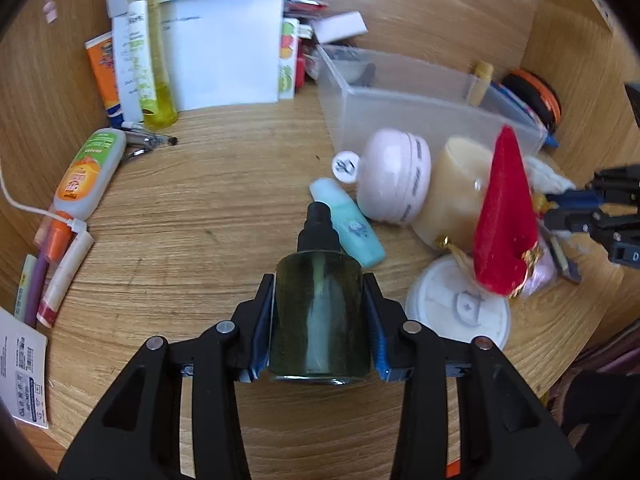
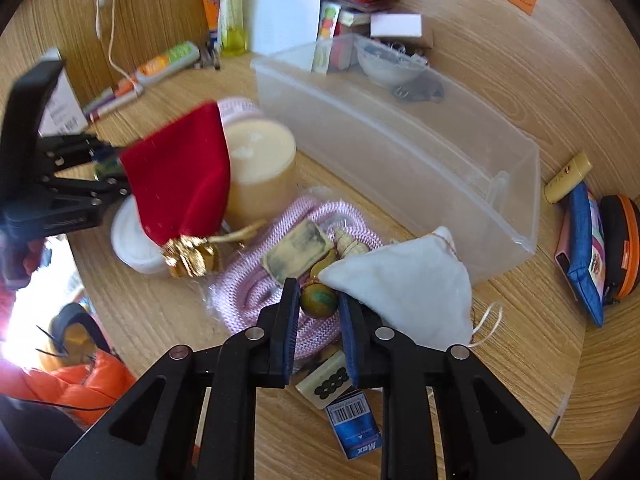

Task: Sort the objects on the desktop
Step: 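Grasp the dark green glass bottle with left tool while right tool grasps the brown bead ornament, then lift and carry the bottle and bead ornament over the clear plastic box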

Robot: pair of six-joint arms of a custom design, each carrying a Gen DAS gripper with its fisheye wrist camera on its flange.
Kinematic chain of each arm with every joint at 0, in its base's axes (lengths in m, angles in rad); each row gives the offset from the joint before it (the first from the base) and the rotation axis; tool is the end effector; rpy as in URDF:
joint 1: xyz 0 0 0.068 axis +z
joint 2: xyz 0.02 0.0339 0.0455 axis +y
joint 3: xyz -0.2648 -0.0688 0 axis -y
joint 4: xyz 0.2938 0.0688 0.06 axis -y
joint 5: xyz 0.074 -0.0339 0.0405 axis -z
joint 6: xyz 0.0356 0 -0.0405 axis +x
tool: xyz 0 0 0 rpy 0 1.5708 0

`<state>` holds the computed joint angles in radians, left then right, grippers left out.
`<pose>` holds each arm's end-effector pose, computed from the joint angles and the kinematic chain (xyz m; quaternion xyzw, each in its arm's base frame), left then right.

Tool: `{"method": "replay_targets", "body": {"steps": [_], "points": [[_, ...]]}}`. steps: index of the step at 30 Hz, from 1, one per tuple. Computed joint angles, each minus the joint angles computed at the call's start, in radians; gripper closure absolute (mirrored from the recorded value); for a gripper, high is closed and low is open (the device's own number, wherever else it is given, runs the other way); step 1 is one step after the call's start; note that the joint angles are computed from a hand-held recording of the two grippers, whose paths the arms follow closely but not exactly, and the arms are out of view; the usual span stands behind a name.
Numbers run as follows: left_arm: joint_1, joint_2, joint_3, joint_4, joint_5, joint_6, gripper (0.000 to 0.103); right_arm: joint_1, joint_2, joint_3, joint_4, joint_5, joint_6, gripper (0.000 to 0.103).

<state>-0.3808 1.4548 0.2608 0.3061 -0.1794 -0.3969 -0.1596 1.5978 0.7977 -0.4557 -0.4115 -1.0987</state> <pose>0.2085 -0.0766 0.0408 -0.0375 0.9382 -0.0483 0.3406 0.3063 -0.0349 0.1078 -0.4660 0.8477 0.0728 0.2429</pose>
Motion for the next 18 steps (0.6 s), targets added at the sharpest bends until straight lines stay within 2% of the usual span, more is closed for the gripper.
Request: {"method": "replay_targets", "body": {"steps": [5, 10, 18], "points": [[0.001, -0.109, -0.018, -0.052, -0.008, -0.016, 0.062, -0.047, -0.012, 0.049, -0.098, -0.097, 0.012, 0.085], [-0.008, -0.209, -0.011, -0.114, -0.019, -0.017, 0.062, -0.069, -0.036, 0.080, -0.136, -0.162, 0.026, 0.086], [-0.026, -0.278, 0.035, -0.168, -0.046, -0.008, 0.062, -0.123, -0.042, 0.157, -0.192, -0.273, 0.058, 0.085]]}}
